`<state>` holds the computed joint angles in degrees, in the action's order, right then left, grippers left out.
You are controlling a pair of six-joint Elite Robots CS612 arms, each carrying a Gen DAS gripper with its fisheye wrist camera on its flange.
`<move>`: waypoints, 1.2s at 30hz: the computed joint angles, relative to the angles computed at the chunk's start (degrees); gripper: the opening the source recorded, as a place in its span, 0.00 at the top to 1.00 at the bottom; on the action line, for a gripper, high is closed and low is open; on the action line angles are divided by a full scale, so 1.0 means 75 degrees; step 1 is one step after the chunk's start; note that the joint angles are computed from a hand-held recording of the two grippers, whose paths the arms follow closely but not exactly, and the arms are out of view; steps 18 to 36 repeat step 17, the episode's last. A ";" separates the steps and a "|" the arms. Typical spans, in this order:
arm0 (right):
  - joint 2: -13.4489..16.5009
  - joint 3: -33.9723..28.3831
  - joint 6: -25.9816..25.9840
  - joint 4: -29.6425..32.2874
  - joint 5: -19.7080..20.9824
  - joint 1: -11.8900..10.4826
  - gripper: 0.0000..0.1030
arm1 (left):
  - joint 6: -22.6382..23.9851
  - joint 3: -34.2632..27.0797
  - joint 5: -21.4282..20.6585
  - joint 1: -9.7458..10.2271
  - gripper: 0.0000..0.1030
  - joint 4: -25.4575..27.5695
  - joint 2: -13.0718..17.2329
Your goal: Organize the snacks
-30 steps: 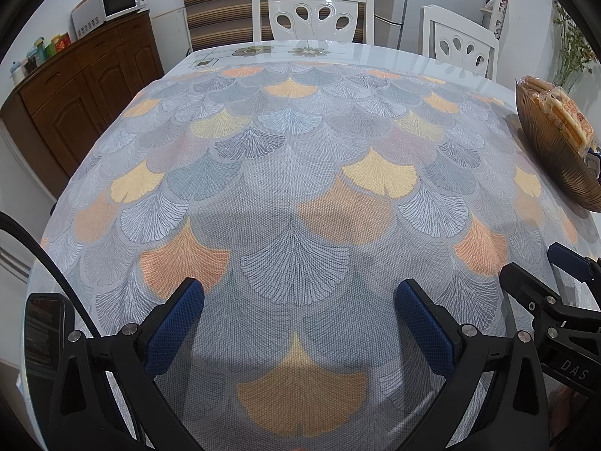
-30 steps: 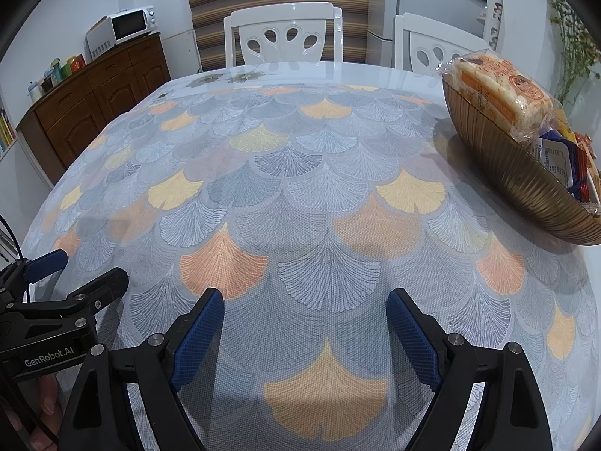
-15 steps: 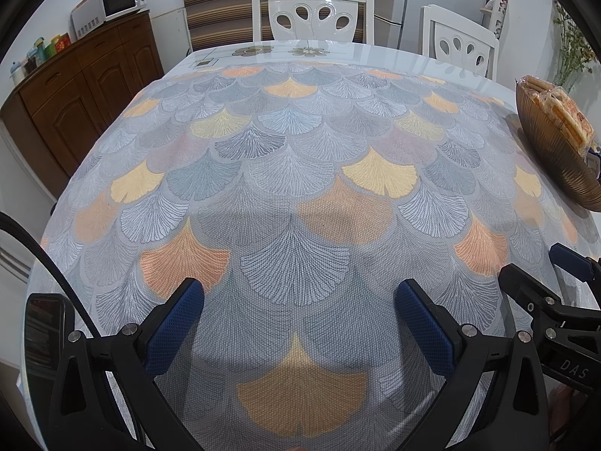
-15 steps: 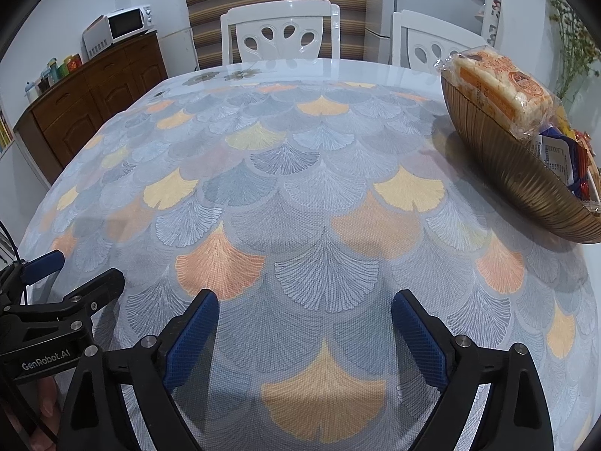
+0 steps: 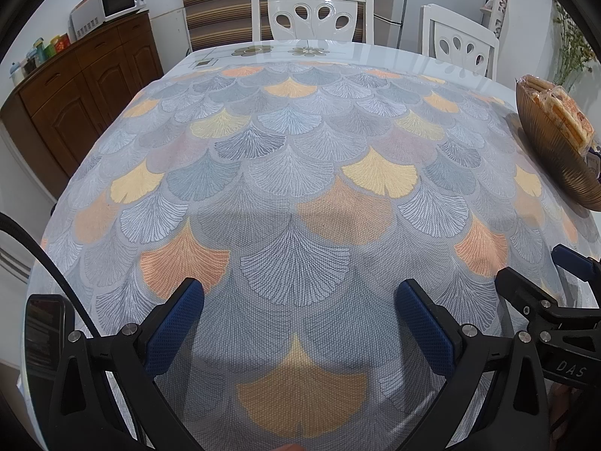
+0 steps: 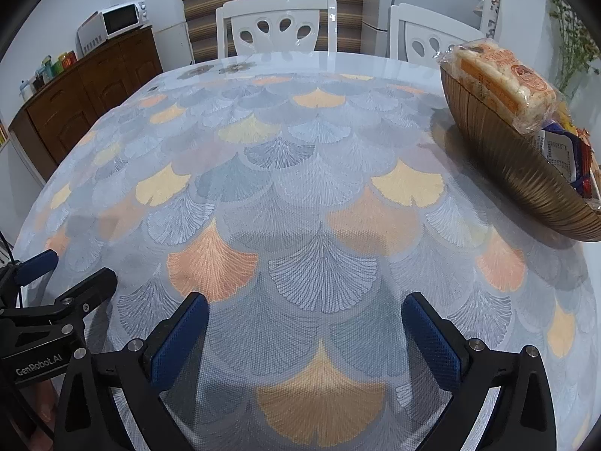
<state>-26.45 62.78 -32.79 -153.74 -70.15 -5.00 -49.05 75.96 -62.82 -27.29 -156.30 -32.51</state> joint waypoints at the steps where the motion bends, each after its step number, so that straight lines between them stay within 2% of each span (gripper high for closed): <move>1: 0.0000 -0.0001 -0.0006 -0.0001 -0.0016 0.0004 0.00 | -0.0007 0.0001 0.0006 -0.0002 0.00 0.0005 -0.0001; 15: 0.0034 -0.0076 0.0021 0.0035 -0.0194 0.0048 0.00 | 0.0043 0.0005 -0.0035 0.0015 0.00 -0.0037 0.0010; 36: 0.0053 -0.0124 -0.0089 0.0115 -0.0106 0.0033 0.00 | 0.0057 -0.0003 -0.0035 0.0024 0.00 -0.0020 0.0014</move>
